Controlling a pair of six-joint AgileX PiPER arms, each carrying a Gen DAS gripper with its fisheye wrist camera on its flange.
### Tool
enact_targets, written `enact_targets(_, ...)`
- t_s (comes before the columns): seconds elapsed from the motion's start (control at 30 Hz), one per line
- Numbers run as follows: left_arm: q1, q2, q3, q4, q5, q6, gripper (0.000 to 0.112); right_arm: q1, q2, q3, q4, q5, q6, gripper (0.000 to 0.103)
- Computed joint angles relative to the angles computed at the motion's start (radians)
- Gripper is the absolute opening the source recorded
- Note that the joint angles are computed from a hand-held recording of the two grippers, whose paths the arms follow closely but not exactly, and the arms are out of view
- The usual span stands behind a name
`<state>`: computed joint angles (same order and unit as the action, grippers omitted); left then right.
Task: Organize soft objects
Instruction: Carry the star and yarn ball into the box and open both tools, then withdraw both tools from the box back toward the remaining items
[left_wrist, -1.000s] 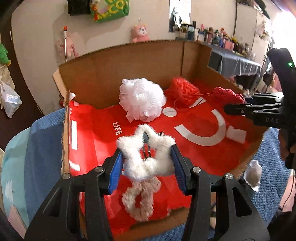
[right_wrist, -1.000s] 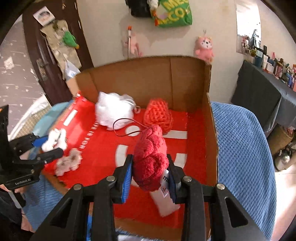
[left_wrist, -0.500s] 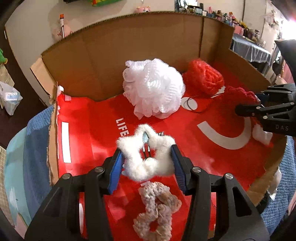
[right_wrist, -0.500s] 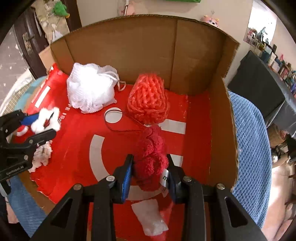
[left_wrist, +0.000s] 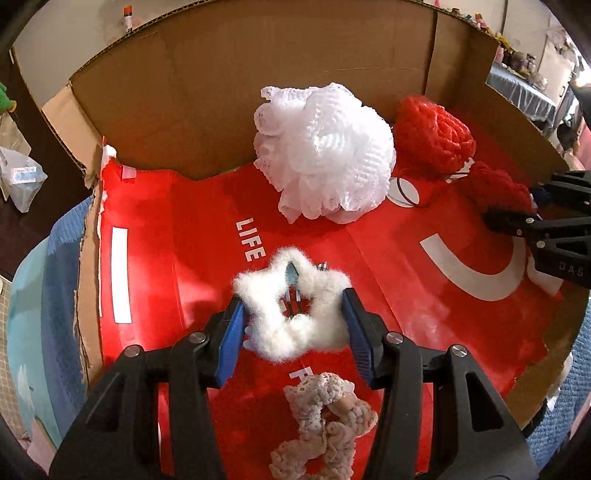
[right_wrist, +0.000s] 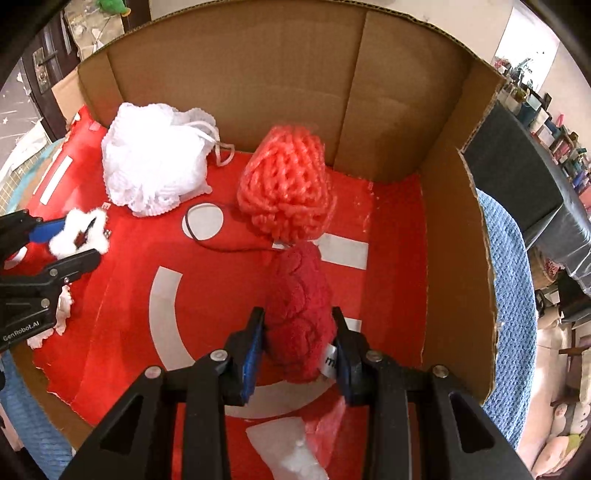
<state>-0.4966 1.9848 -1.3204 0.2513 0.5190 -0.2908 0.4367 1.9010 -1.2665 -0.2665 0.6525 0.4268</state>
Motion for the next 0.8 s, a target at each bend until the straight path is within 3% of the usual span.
enact_targets(0.23, 0.002, 0.014, -0.012, -0.001, -0.002, 0.001, 0.05, 0.03, 0.007, -0.001, -0.041, 0.012, 0.043, 0.04)
enact_targets(0.8, -0.016, -0.027, 0.053, 0.085, -0.047, -0.076, 0.068, 0.062, 0.028, -0.011, -0.112, 0.022, 0.096, 0.05)
